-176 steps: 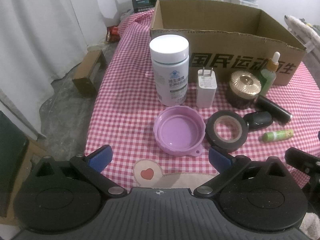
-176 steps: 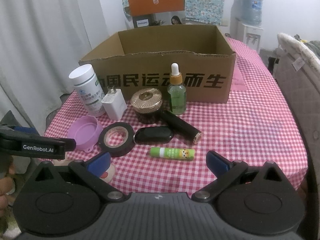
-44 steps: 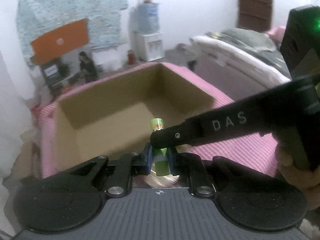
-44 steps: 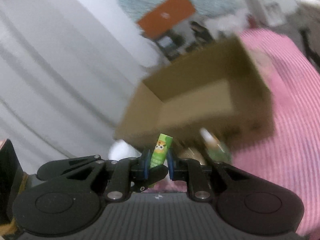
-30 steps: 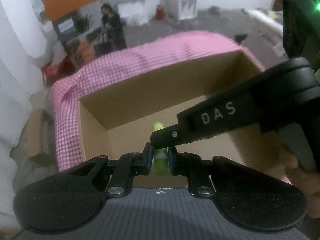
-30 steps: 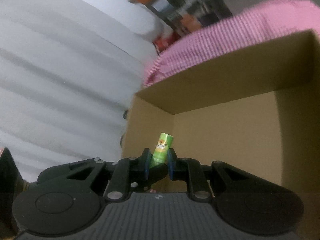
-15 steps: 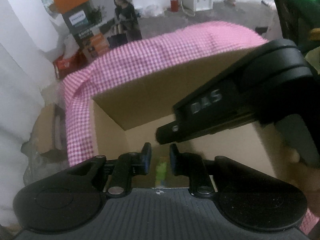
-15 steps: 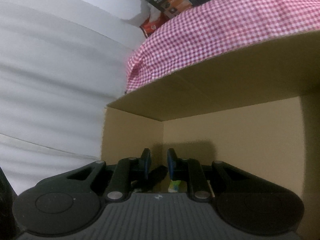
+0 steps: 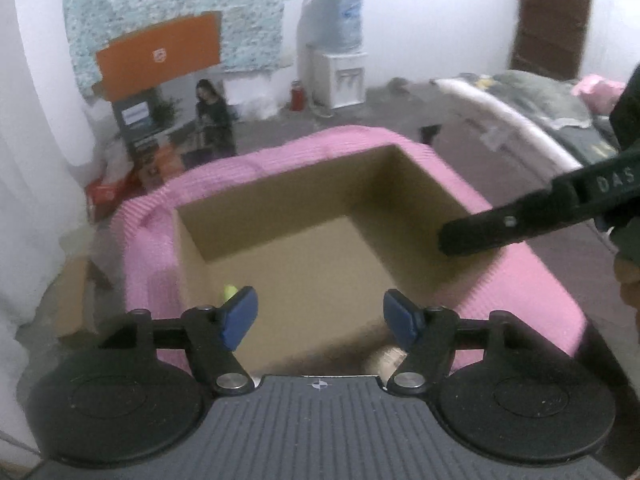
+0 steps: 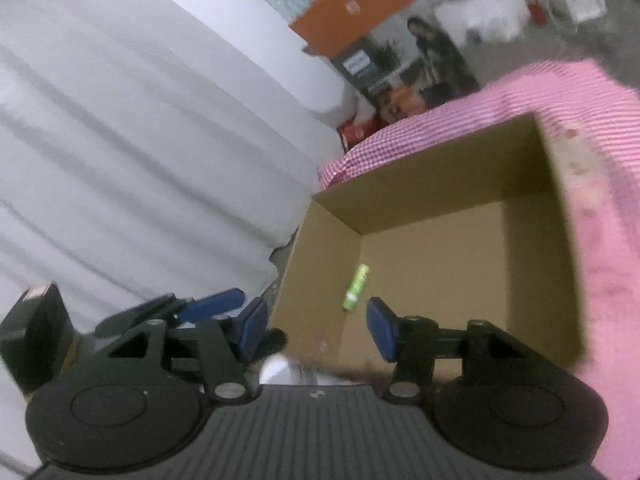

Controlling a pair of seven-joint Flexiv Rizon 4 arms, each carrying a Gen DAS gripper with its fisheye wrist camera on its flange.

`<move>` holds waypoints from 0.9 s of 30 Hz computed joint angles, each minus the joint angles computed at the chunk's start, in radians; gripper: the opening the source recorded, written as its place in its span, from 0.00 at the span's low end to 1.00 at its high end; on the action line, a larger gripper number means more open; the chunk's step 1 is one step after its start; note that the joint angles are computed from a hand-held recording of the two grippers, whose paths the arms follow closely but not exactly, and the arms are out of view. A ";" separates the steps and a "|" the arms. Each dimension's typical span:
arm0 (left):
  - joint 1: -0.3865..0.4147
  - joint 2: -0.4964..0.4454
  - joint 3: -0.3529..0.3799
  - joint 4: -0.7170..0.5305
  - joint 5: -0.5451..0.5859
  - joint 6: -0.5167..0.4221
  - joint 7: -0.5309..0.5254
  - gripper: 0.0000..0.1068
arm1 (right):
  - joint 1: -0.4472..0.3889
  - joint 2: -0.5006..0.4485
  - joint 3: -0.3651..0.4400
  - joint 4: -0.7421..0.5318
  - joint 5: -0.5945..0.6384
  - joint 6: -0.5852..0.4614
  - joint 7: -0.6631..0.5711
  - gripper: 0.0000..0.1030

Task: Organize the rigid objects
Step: 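Grasp the black cylindrical tube upright with the right tool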

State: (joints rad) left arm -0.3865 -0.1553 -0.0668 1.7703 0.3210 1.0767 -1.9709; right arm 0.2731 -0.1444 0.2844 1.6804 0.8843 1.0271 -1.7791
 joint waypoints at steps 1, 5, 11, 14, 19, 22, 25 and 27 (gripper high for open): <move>-0.009 0.008 -0.006 0.026 -0.003 0.022 -0.009 0.65 | -0.003 0.026 0.004 0.030 0.000 0.007 -0.001 0.56; -0.036 -0.009 -0.019 0.077 0.009 0.088 -0.038 0.65 | -0.002 0.127 -0.008 0.178 0.026 0.015 -0.015 0.56; -0.065 -0.112 -0.058 0.105 -0.090 0.179 0.038 0.63 | 0.014 0.157 -0.063 0.272 0.116 -0.044 -0.034 0.54; -0.074 -0.172 -0.071 0.085 -0.167 0.167 0.116 0.57 | 0.021 0.149 -0.067 0.296 0.098 -0.008 -0.029 0.51; -0.072 -0.238 -0.081 0.049 -0.282 0.143 0.210 0.52 | 0.030 0.046 -0.061 0.253 0.035 0.038 -0.042 0.45; -0.071 -0.263 -0.086 0.037 -0.334 0.130 0.249 0.48 | 0.013 -0.029 -0.046 0.203 0.012 0.028 -0.045 0.40; -0.069 -0.269 -0.094 0.042 -0.375 0.147 0.283 0.45 | -0.005 -0.079 -0.024 0.178 -0.024 0.020 -0.026 0.35; -0.068 -0.264 -0.102 0.062 -0.403 0.154 0.301 0.44 | -0.020 -0.092 -0.010 0.179 -0.043 0.011 -0.005 0.33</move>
